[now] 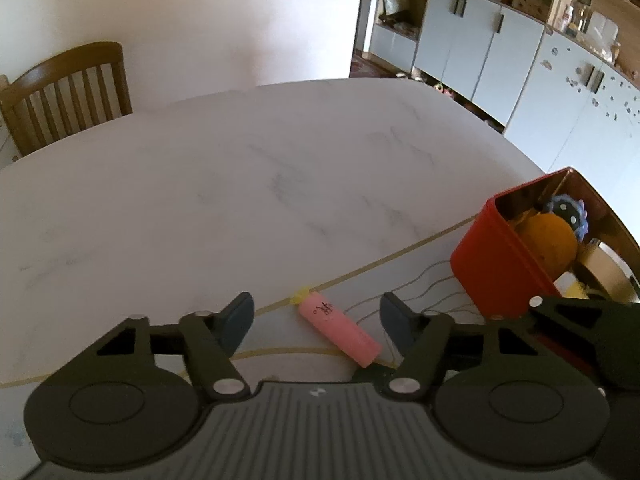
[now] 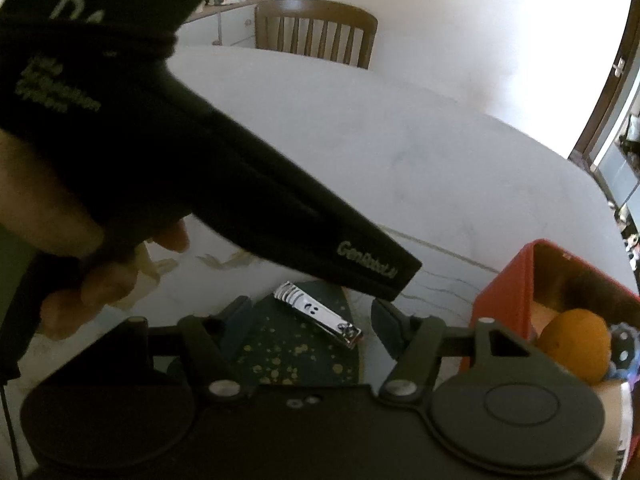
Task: Organize rigid objects
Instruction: 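Grasp the pink tube with the left gripper while the right grasps the nail clipper, then lift and carry the pink tube and nail clipper over the red box with both grippers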
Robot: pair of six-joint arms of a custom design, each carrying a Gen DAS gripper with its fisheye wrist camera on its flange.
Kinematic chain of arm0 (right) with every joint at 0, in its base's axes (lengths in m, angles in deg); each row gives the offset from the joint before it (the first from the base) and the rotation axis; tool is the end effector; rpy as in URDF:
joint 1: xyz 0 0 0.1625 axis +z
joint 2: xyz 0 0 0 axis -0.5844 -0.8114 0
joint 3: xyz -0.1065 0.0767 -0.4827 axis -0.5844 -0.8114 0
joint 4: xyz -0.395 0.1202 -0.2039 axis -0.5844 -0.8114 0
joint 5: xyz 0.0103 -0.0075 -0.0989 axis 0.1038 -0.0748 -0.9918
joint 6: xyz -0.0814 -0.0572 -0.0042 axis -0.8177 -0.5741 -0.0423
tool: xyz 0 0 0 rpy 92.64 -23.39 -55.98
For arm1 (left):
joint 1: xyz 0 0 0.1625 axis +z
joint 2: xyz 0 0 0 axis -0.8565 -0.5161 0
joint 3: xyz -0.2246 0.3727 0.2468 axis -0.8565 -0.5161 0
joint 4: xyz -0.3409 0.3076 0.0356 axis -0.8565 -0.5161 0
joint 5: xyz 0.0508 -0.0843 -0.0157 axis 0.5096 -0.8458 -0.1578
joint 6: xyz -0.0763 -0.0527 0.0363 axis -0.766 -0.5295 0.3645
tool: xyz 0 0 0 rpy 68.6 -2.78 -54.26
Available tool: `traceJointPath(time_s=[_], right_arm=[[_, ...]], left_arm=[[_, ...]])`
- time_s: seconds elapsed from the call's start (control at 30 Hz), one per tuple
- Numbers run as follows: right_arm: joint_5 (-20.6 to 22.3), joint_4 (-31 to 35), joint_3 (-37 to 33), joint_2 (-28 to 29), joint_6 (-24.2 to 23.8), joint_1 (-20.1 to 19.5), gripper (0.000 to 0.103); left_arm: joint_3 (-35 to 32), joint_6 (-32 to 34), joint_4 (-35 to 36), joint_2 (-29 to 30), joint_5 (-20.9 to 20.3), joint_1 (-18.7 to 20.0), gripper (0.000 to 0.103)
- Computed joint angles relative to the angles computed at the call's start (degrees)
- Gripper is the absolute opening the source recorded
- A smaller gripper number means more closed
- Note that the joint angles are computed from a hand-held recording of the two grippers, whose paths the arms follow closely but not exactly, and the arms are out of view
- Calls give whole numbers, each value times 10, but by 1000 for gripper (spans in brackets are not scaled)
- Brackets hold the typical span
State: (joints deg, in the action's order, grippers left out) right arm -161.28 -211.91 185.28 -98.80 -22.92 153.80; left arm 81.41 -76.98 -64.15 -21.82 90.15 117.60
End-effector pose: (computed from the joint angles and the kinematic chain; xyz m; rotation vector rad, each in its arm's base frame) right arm 0.2338 -0.3222 -0.0437 0.4016 -2.2107 0.7514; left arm -0.1100 -0.5071 0.0789 1.2626 2.4521 -0.3549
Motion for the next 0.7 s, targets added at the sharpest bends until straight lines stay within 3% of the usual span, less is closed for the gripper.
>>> traceJointPath(time_s=[0.2,0.3,0.33,0.47,0.7], right_arm=[[26,-6,10,-13,4,-12,51],[24,-1,11,-13,13,-6,39],[23,2,11,-14,17,-4,31],[15,12,11,-11,28,8,14],[-5,24,-5,6,38,26,10]], left_arm=[[0,14,-5,7,-5,2,61],[0,21,-8,5,-1,7,60],[0,23,-10,4,0,8,58],[3,29,-16,-1,-3,11,45],[-1,37,-20,-2,-16,12,16]])
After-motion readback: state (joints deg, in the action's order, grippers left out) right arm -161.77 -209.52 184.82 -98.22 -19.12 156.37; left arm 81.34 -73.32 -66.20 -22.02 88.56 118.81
